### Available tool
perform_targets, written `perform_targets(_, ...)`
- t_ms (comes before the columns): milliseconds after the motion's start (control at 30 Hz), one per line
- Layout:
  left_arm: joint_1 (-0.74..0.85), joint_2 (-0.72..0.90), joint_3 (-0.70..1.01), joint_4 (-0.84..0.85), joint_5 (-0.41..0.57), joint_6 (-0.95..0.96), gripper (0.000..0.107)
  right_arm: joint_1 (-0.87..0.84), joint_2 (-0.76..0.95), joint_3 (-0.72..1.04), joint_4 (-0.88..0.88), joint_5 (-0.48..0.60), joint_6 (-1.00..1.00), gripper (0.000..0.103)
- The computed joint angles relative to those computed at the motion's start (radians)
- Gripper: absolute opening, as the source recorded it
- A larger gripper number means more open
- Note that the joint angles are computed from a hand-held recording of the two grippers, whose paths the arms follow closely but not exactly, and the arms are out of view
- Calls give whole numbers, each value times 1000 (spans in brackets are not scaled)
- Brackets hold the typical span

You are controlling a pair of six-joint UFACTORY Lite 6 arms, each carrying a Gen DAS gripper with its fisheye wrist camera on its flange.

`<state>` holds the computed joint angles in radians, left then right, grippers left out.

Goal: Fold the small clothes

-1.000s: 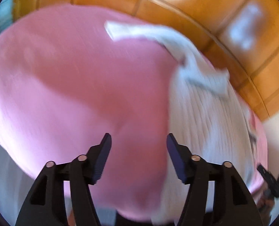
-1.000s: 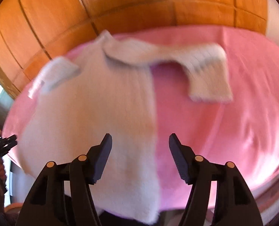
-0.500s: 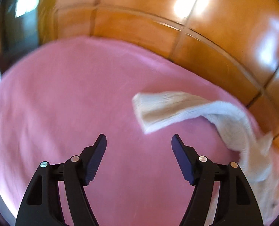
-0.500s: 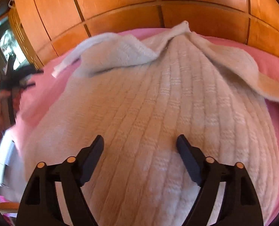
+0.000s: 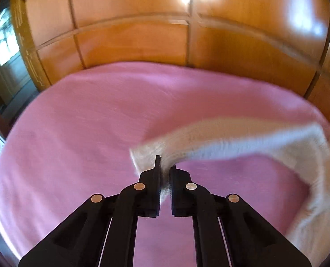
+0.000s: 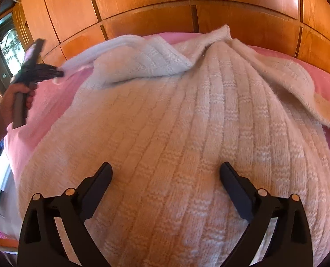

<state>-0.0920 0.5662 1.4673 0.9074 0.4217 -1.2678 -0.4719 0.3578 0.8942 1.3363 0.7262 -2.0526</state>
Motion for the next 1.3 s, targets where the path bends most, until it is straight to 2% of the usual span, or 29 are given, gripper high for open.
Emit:
perform_targets(100, 90, -204, -147, -118, 6, 145, 5, 46, 43, 93, -36, 22, 107, 95)
perform_targets(167, 177, -321, -212, -262, 29, 302, 5, 100, 79, 161, -44, 12, 165, 88)
perform_targets(300, 315, -441, -274, -387, 108, 464, 5, 242, 203, 351, -71, -40, 319, 84)
perform_targets(367, 388, -470, -317, -419, 117, 509, 5, 306, 276, 446, -88, -77, 388, 84)
perform_targets(467, 427, -479, -380, -294, 128, 411, 5, 367, 341, 506, -85, -151, 413, 89)
perform_targets(600, 415, -405, -454, -6, 138, 113, 7, 416, 311, 448, -4, -250, 296, 94)
perform_targets(667, 403, -302, -420, -30, 143, 103, 14, 422, 304, 436, 1, -260, 289, 95)
perform_targets(733, 395, -294, -430, -53, 155, 61, 33, 421, 313, 447, -2, -257, 292, 96)
perform_targets(767, 388, -326, -461, -43, 136, 10, 39, 421, 315, 450, -3, -255, 295, 96)
perform_targets(833, 334, -439, -547, 21, 108, -137, 61, 417, 316, 452, 0, -250, 294, 96)
perform_targets(867, 294, -491, -586, 41, 87, -191, 64, 413, 308, 445, 9, -248, 290, 96)
perform_targets(933, 206, -580, -648, 17, 16, -200, 65, 375, 270, 408, 11, -219, 283, 95)
perform_targets(1000, 72, -652, -704, 4, -16, -206, 65, 319, 213, 343, 44, -186, 234, 92)
perform_targets(1067, -104, -690, -744, 42, -42, -272, 65, 224, 151, 287, 39, -144, 218, 79)
perform_targets(1167, -377, -640, -720, 225, -37, -528, 65, 27, 92, 266, 17, -69, 179, 69)
perform_targets(1300, -592, -491, -614, 417, -65, -797, 65, -239, 102, 336, -14, -31, 154, 67)
